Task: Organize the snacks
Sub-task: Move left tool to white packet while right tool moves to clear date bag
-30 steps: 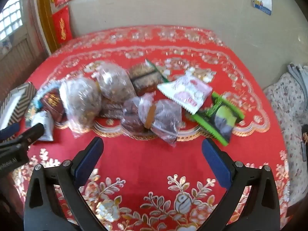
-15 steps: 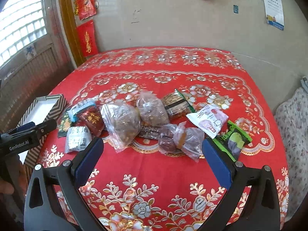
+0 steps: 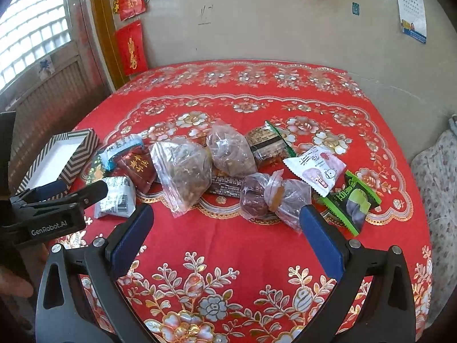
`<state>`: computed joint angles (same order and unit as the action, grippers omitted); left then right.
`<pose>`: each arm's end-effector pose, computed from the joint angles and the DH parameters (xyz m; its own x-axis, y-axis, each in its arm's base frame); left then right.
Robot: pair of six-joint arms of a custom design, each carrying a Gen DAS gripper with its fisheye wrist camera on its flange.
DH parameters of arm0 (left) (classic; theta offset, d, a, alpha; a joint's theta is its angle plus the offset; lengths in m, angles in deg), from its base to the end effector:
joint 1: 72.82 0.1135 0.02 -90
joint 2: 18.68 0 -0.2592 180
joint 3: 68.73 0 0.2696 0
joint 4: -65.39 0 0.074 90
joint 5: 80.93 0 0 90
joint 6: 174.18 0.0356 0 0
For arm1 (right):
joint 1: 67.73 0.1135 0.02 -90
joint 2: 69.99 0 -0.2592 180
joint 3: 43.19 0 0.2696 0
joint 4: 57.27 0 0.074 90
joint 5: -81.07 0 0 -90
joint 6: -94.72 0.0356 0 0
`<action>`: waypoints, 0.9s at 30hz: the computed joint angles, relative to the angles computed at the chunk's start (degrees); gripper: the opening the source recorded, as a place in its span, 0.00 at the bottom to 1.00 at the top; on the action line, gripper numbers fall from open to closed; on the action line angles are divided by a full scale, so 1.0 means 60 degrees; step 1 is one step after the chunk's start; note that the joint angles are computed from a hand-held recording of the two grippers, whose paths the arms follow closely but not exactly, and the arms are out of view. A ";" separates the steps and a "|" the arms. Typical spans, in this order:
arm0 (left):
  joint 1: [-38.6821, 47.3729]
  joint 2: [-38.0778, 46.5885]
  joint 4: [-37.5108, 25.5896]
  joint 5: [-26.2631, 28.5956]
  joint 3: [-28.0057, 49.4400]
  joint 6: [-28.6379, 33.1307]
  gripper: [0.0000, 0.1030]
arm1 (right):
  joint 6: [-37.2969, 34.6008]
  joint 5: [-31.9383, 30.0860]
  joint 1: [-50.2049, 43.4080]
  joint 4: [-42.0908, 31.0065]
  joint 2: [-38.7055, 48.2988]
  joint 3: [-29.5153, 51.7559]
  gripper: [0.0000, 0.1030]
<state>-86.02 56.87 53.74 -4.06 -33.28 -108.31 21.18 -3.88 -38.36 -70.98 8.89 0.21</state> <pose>0.2246 -0.0444 0.1055 -0.7327 -0.2371 -0.6379 -0.2346 0.9679 -0.0903 0.2291 0.1253 0.1285 -0.7568 -0.1020 -0.6456 -0.2335 0.9648 0.1213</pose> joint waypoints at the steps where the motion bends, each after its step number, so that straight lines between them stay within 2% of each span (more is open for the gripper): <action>1: -0.0010 0.0065 0.0055 0.0038 0.0010 -0.0055 1.00 | -0.0017 0.0010 -0.0021 -0.0002 0.0003 -0.0012 1.00; 16: -0.0581 0.1388 0.0126 -0.0504 0.0697 -0.0313 1.00 | -0.0302 -0.0392 -0.0978 -0.0021 -0.0191 -0.0351 1.00; 27: -0.0128 0.1986 0.0145 0.0072 0.1001 -0.0692 1.00 | -0.0539 -0.0722 -0.1589 0.0000 -0.0338 -0.0530 1.00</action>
<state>-86.79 68.79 54.61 -3.63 -27.27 -112.46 17.95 -8.22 -47.90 -70.98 6.85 -2.97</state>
